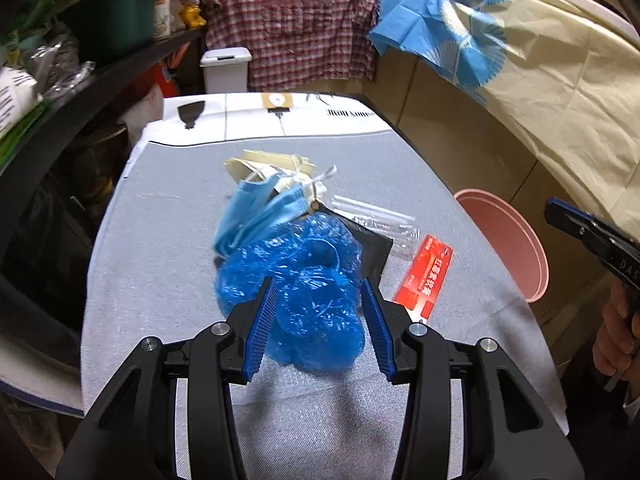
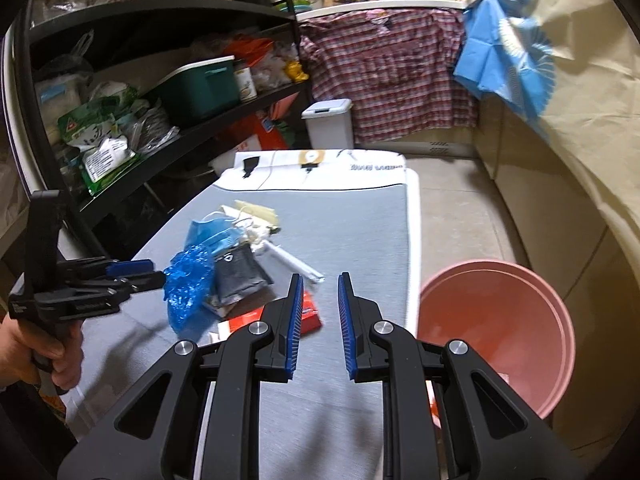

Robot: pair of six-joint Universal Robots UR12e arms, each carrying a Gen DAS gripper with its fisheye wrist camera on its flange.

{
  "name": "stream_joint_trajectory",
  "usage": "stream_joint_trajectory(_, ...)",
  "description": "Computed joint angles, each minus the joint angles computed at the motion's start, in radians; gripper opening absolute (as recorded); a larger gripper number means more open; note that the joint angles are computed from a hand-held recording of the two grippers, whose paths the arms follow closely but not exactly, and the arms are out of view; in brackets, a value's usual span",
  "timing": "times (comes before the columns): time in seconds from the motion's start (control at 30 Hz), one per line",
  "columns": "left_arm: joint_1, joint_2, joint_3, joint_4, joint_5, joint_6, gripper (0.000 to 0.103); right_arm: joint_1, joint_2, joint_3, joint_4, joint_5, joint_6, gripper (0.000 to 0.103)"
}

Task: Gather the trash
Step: 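Grasp the blue plastic bag with the left gripper while the right reaches the red box, then grasp the clear plastic sleeve with the right gripper while the left holds the blue bag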

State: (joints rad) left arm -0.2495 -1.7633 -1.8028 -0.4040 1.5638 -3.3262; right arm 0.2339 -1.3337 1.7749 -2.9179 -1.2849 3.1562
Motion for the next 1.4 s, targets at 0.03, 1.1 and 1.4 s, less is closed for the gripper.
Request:
stream_joint_trajectory(0.03,0.0,-0.003,0.001,-0.007,-0.004,0.004,0.044,0.003,0.006,-0.006,0.006,0.005,0.0,0.018)
stream_joint_trajectory(1.1,0.033,-0.001,0.008,-0.057,-0.012,-0.001,0.002,0.074,0.236,-0.273,0.311,-0.067,-0.082,0.043)
stream_joint_trajectory(1.4,0.032,-0.004,0.012,-0.052,-0.001,0.009,0.002,0.084,0.222,-0.262,0.302,-0.075,-0.149,0.007)
